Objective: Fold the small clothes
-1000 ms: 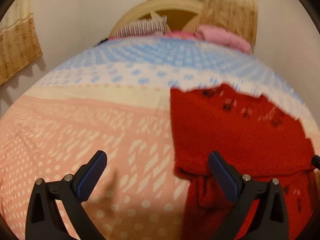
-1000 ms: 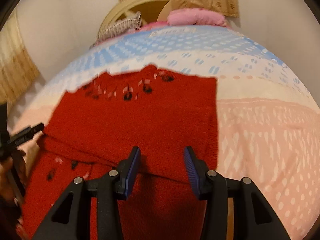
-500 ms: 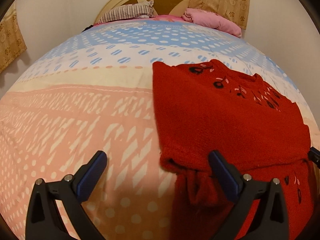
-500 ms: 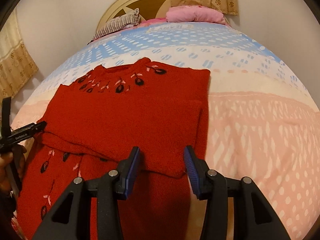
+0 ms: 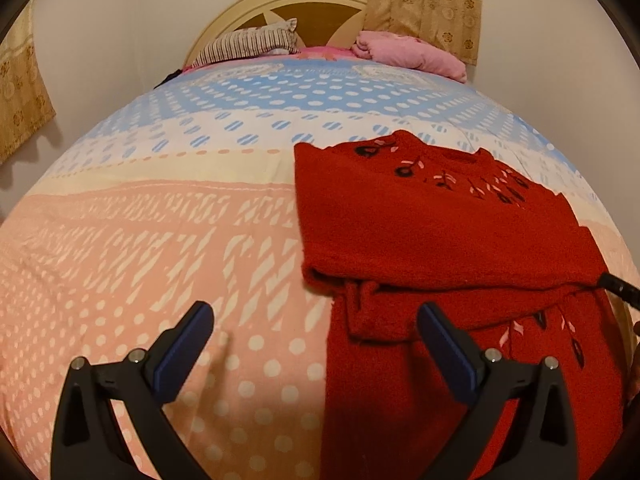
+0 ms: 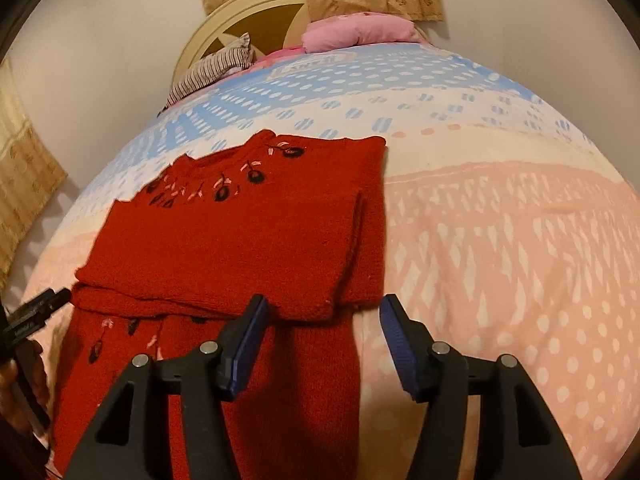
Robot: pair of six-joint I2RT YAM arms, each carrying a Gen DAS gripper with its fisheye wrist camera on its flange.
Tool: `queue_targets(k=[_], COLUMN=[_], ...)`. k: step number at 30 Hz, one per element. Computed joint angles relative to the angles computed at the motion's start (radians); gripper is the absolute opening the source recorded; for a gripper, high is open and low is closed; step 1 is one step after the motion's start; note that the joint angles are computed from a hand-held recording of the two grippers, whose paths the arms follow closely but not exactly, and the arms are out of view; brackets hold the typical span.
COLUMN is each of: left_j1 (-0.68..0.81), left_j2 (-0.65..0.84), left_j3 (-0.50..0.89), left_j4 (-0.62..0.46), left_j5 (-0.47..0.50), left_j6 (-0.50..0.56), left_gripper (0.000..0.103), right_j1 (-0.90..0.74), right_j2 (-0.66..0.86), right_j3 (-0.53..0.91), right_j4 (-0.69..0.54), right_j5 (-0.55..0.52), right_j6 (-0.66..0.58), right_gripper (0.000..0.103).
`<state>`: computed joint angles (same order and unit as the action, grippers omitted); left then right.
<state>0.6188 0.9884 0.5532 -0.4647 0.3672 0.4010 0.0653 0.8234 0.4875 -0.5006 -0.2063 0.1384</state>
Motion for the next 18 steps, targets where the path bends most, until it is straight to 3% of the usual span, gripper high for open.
queue_targets(k=[9, 18], left_j1=[0.037, 0.195], left_j2=[-0.089, -0.197], left_j3=[-0.009, -0.012], left_j4=[-0.122, -0.302], left_j5=[0.039, 0.16], left_j6=[0.059, 0.223], left_gripper=[0.103, 0.103], right_j1=[-0.01, 0.038], right_j2=[-0.198, -0.358], right_j3=[-0.002, -0.007], right_j4=[-0.179, -0.347], right_j5=[-0.003, 0.014], right_j6=[-0.047, -0.029], right_gripper=[0.059, 0.06])
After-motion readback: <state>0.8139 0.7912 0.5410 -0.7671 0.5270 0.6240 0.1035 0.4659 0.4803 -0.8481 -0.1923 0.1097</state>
